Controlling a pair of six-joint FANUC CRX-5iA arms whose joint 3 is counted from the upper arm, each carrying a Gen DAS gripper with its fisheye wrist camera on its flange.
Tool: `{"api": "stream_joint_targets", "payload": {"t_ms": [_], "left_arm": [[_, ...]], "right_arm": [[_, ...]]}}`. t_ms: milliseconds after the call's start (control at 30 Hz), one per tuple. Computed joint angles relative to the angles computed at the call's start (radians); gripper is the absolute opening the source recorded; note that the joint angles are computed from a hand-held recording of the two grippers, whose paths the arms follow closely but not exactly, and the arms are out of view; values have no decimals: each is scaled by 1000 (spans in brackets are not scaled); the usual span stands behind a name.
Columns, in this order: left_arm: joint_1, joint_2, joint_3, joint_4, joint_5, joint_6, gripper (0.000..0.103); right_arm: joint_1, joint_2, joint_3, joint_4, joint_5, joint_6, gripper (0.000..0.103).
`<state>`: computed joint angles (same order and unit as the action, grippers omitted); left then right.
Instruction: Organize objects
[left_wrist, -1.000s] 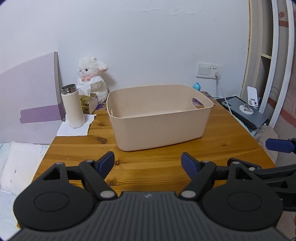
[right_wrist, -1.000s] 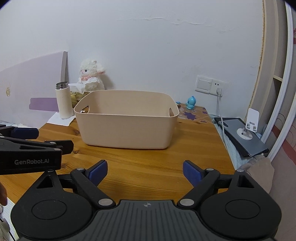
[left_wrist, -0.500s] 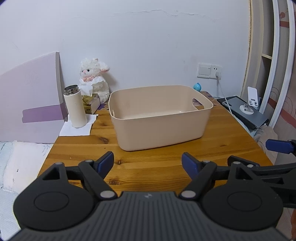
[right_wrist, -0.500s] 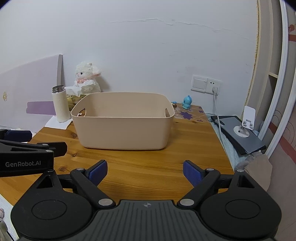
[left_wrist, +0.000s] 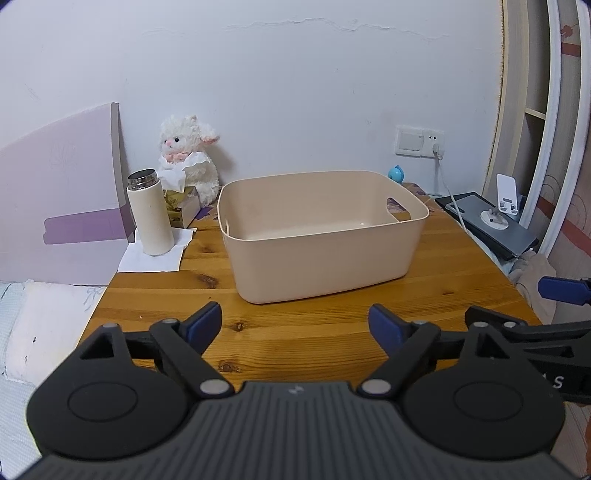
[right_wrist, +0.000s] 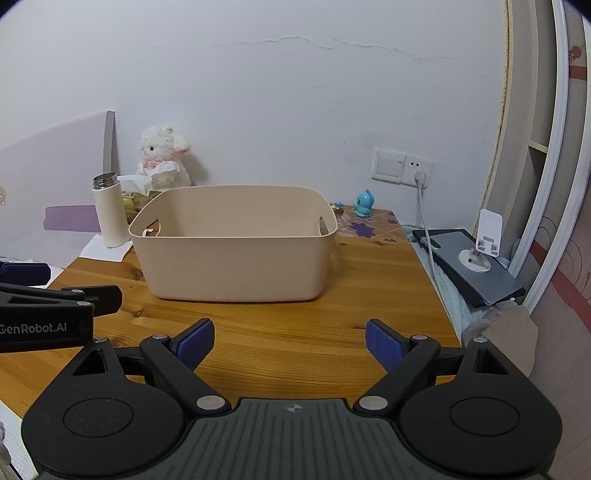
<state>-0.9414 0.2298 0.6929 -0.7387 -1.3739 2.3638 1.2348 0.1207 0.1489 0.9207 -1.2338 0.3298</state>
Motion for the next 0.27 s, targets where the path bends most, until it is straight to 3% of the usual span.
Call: {"api": "stream_joint_targets", "payload": {"t_ms": [267], "left_arm": [[17, -1, -8, 16, 11, -1, 91]], "right_arm": [[-12, 9, 9, -10, -3, 8, 91]]}}
